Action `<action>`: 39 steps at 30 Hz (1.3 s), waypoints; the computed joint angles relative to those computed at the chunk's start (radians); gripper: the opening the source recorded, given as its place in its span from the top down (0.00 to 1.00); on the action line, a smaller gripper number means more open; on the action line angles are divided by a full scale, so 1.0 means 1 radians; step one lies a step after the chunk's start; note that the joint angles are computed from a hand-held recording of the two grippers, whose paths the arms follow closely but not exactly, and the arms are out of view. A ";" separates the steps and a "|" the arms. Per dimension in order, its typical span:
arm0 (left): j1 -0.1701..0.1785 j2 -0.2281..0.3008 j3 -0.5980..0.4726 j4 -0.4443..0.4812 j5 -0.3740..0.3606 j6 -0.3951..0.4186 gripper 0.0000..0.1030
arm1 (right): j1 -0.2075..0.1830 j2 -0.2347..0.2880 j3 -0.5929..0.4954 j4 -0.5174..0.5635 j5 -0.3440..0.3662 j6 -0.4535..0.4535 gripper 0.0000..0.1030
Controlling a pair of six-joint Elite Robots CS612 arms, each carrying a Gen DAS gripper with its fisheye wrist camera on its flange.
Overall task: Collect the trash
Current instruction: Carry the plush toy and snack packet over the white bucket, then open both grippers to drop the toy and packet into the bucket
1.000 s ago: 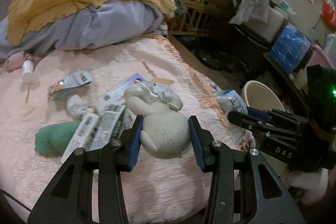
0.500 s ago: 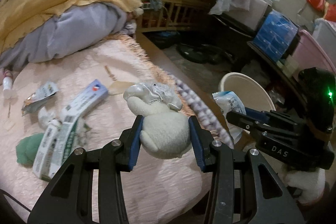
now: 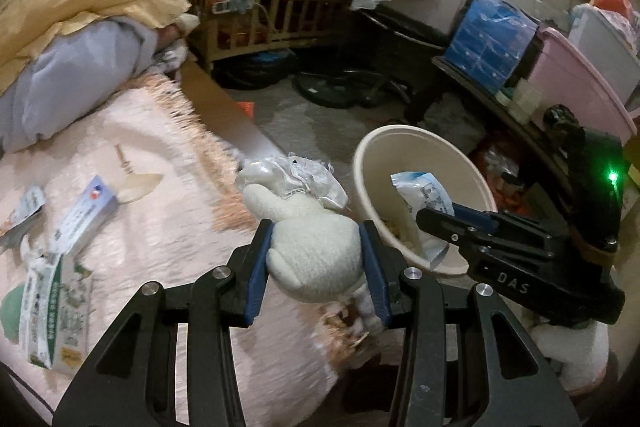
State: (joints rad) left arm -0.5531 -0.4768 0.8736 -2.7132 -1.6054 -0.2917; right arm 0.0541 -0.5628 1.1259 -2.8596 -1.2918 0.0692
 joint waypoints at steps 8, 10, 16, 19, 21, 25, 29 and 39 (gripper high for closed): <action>-0.016 0.060 -0.122 0.064 -0.042 0.025 0.60 | -0.027 -0.007 0.018 -0.028 -0.035 0.054 0.72; -0.019 0.073 -0.146 0.078 -0.051 0.029 0.60 | -0.034 -0.006 0.021 -0.031 -0.040 0.072 0.72; -0.024 0.123 -0.240 0.136 -0.073 0.034 0.60 | -0.046 0.003 0.019 -0.025 -0.061 0.095 0.72; -0.025 0.155 -0.299 0.170 -0.088 0.040 0.60 | -0.050 0.007 0.019 -0.035 -0.080 0.115 0.72; -0.025 0.179 -0.346 0.197 -0.100 0.040 0.60 | -0.053 0.010 0.019 -0.039 -0.087 0.130 0.72; -0.025 0.225 -0.432 0.241 -0.117 0.040 0.60 | -0.058 0.017 0.015 -0.030 -0.091 0.147 0.72; -0.025 0.264 -0.504 0.282 -0.132 0.050 0.60 | -0.061 0.024 0.008 -0.020 -0.097 0.160 0.72; -0.024 0.355 -0.677 0.384 -0.156 0.049 0.60 | -0.067 0.038 -0.007 0.000 -0.123 0.202 0.72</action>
State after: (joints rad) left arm -0.5767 -0.1220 0.1964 -2.3297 -1.7610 -0.2430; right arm -0.0130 -0.5248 1.1189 -2.8599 -1.4153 0.2711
